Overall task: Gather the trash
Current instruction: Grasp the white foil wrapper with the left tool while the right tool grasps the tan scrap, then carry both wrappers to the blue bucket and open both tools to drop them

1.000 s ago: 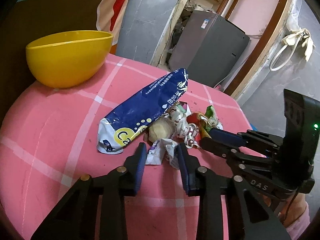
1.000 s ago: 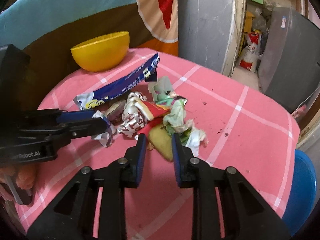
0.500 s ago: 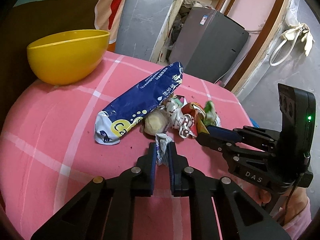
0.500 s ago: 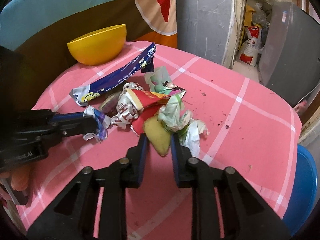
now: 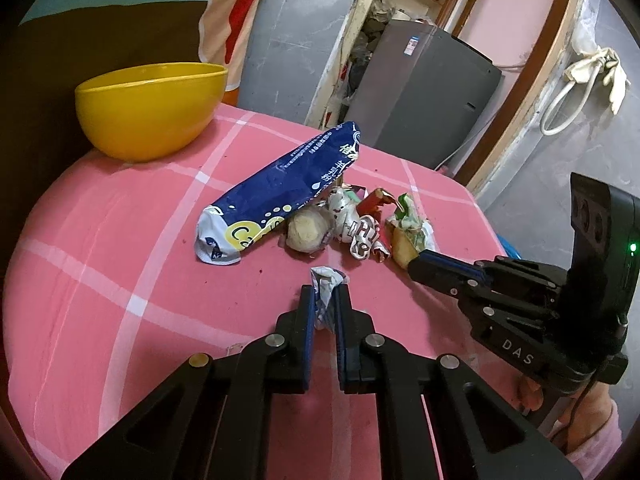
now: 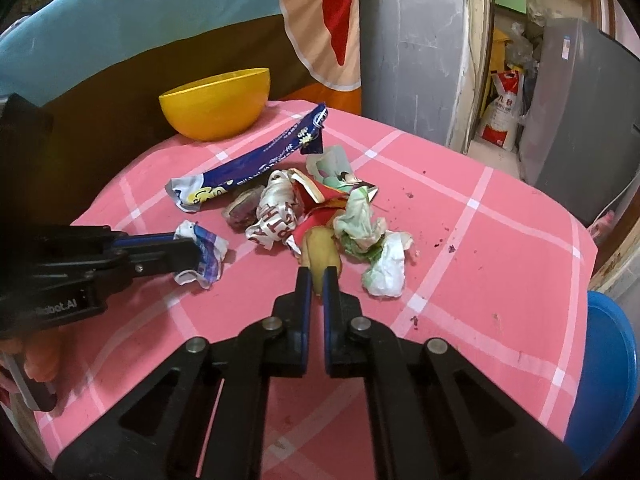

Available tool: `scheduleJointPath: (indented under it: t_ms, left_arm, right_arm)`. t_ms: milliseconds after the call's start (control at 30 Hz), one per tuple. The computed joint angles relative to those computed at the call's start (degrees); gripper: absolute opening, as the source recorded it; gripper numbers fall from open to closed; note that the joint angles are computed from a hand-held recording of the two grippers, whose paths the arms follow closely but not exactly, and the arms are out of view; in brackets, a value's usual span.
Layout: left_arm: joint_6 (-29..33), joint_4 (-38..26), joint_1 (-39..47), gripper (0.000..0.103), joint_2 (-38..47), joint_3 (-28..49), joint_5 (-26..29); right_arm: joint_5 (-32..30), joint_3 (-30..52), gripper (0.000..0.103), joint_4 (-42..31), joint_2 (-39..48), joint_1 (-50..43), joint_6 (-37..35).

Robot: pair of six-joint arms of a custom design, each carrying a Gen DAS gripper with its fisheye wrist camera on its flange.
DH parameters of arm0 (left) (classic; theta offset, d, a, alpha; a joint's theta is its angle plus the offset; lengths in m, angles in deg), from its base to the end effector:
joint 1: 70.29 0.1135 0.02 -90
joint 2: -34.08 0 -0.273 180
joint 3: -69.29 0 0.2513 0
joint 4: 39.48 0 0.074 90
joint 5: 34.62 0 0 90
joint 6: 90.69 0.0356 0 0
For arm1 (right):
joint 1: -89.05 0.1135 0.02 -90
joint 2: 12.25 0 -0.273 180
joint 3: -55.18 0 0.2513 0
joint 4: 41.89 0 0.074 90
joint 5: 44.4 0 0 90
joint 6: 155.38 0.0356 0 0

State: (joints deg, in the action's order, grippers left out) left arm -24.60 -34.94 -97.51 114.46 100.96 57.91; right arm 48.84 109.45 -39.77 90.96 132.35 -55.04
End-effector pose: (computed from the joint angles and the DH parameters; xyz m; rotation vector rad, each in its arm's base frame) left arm 0.1938 -0.1015 0.1175 0.0915 2.3924 -0.4844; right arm 0.2360 0.2197 0.1099 -0.6603 2.3274 0.3709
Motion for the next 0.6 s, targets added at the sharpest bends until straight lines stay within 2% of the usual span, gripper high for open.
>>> scheduleJointPath:
  t_ms: [300, 600]
  left_arm:
    - [-0.34, -1.82, 0.62, 0.007, -4.99, -1.82, -0.69]
    - [-1.01, 1.44, -4.06, 0.007, -10.39, -5.4, -6.2]
  right_arm:
    - [-0.23, -3.14, 0.064, 2.7, -1.75, 1.12, 0.63]
    - [0.33, -11.15, 0.064, 12.12, -7.94, 1.9, 2.98]
